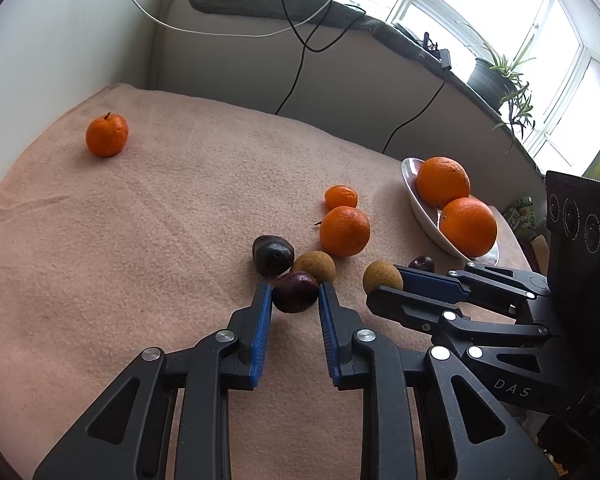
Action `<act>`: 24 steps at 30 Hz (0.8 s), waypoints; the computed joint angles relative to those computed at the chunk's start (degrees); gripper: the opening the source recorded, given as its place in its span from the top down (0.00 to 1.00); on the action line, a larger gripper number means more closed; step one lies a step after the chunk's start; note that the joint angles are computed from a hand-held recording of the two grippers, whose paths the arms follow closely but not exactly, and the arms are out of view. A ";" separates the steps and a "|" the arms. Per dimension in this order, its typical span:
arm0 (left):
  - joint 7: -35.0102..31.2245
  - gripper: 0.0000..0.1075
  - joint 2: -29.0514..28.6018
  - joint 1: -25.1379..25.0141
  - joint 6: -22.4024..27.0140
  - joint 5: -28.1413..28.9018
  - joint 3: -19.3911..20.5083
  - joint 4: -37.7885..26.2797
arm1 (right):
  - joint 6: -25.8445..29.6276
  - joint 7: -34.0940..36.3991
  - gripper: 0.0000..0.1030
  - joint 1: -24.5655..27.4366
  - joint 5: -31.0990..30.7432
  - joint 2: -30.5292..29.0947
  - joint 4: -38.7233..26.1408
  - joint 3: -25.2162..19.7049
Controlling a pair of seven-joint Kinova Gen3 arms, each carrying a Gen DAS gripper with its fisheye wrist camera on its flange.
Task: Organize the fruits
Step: 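Grasp a small brown fruit with the right tool while the left tool grasps a dark plum, then carry the brown fruit with the right tool while the left tool carries the plum to the plate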
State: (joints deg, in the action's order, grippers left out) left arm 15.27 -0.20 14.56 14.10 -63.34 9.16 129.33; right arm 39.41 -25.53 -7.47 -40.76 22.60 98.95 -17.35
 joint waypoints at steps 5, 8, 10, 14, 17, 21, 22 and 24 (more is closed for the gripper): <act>1.52 0.79 -0.33 0.39 0.37 -1.69 0.70 -0.85 | 0.37 2.40 0.75 3.45 -4.01 -1.19 1.22 -0.10; 2.53 0.79 -0.08 0.61 0.37 -2.83 0.97 -1.61 | 0.49 4.08 0.75 5.22 -6.83 -2.18 1.98 0.42; 2.97 0.79 0.24 0.85 0.09 -3.57 0.87 -2.20 | 0.71 5.23 0.75 6.20 -8.37 -2.87 2.33 1.03; 3.50 0.79 1.34 2.01 -0.40 -4.75 0.26 -3.81 | 0.40 7.08 0.75 7.44 -11.17 -4.15 3.04 2.38; 3.41 0.79 2.54 3.41 -0.76 -5.22 -0.74 -5.27 | 0.89 8.03 0.75 8.54 -12.88 -4.70 2.99 3.59; 3.20 0.79 4.07 5.75 -1.42 -5.92 -2.60 -7.17 | 0.90 8.59 0.75 9.50 -14.27 -5.36 3.06 5.11; 2.63 0.79 4.52 6.26 -1.61 -5.66 -3.07 -7.75 | 1.07 8.60 0.75 9.73 -14.53 -5.27 2.86 5.40; 1.78 0.79 5.24 7.54 -2.02 -5.31 -4.18 -8.61 | 1.19 8.98 0.75 10.34 -15.14 -5.46 2.90 5.85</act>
